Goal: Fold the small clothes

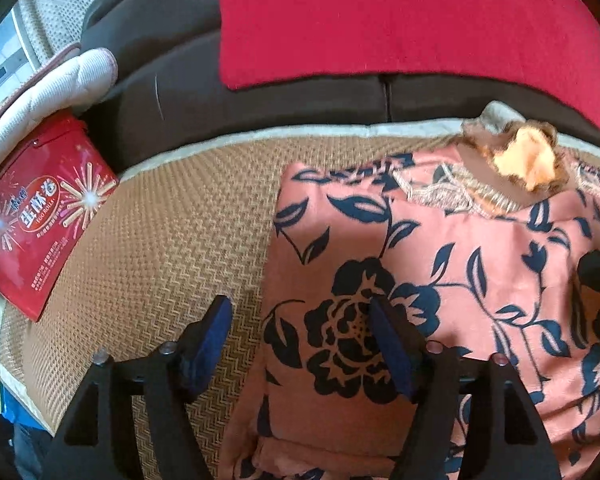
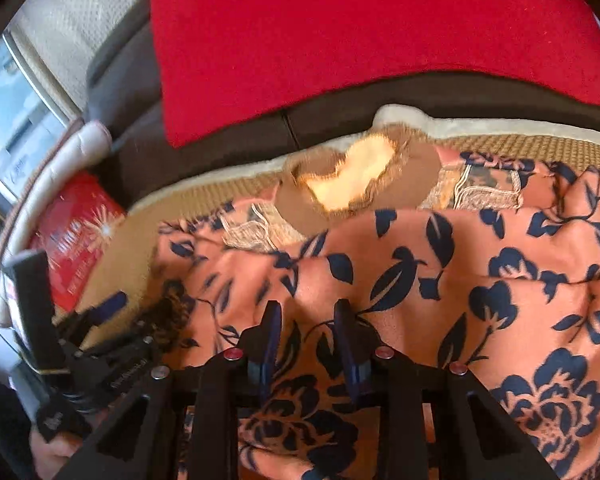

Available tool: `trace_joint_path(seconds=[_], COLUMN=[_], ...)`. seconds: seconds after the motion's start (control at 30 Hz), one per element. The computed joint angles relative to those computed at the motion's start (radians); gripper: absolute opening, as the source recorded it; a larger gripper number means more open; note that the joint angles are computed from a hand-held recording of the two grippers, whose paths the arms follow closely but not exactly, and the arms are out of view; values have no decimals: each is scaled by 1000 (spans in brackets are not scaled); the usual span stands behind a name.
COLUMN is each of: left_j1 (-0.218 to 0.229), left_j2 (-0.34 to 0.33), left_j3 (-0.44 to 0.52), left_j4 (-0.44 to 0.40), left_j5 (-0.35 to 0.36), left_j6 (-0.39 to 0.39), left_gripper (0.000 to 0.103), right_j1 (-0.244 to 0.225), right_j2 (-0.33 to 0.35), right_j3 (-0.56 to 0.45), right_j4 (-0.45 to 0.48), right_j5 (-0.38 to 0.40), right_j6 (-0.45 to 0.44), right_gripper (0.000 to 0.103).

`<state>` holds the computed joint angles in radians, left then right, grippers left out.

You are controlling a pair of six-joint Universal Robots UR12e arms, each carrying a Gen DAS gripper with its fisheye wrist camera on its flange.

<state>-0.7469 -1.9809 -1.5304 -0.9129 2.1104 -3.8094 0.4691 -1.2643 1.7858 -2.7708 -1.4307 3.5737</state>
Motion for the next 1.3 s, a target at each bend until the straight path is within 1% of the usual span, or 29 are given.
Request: trace_joint_path(seconds=[0.07,0.1,0.17,0.23,0.3,0.4,0.43,0.5,0.6,0.7,0.77,0.87,0.97,1.13,1.17,1.2,1.23,1.27,1.3], left_j1=[1,1,-1,-11,-18,-36,-38,-60,-74,-89,-96,-96,-82,-72,-70,-71,-71,-71,-70], left_j2=[-3,-2,-3,-7,-4,0,2,-2,-14,-26,-29,-26,-7,40,53,67,79,98,113], left_j3=[3,-1,0,8,6,9,9,23,36,51,55,53,34,-15,-31,-46,-59,-77,-96], left_j4=[-10,-9,-13,-23,-20,-30,-29,-54,-71,-76,-57,-30,-30,-53,-59,-74,-86,-101,-100], left_j5=[2,6,15,30,56,109,117,130,132,142,154,141,123,135,134,131,127,116,111], left_j6=[-6,-8,-10,-23,-43,-81,-84,-109,-113,-90,-70,-57,-74,-161,-176,-198,-217,-246,-261], left_gripper=[79,80,80,80,80,80,80,80,80,80,80,80,80,80,80,80,80,80,80], right_j1=[-1,-5,-9,-8,-6,-10,-13,-20,-29,-47,-52,-60,-69,-73,-74,-73,-70,-68,-64], right_j2=[-1,-4,-14,-32,-52,-73,-81,-94,-108,-121,-128,-135,-140,-147,-147,-146,-145,-146,-151], right_j3=[-2,3,18,38,57,78,87,102,120,140,147,154,155,154,152,145,143,148,158], right_j4=[-1,-11,-43,-96,-143,-160,-162,-156,-140,-148,-159,-170,-156,-100,-72,-20,23,28,20], right_j5=[2,10,19,7,-8,-8,-7,-7,-5,25,28,43,57,71,79,87,79,73,58], right_j6=[-15,-6,14,16,7,13,20,33,50,82,79,67,57,26,17,1,-2,5,8], right_gripper=[31,30,31,31,31,31,31,31,31,31,31,31,31,31,36,41,57,60,59])
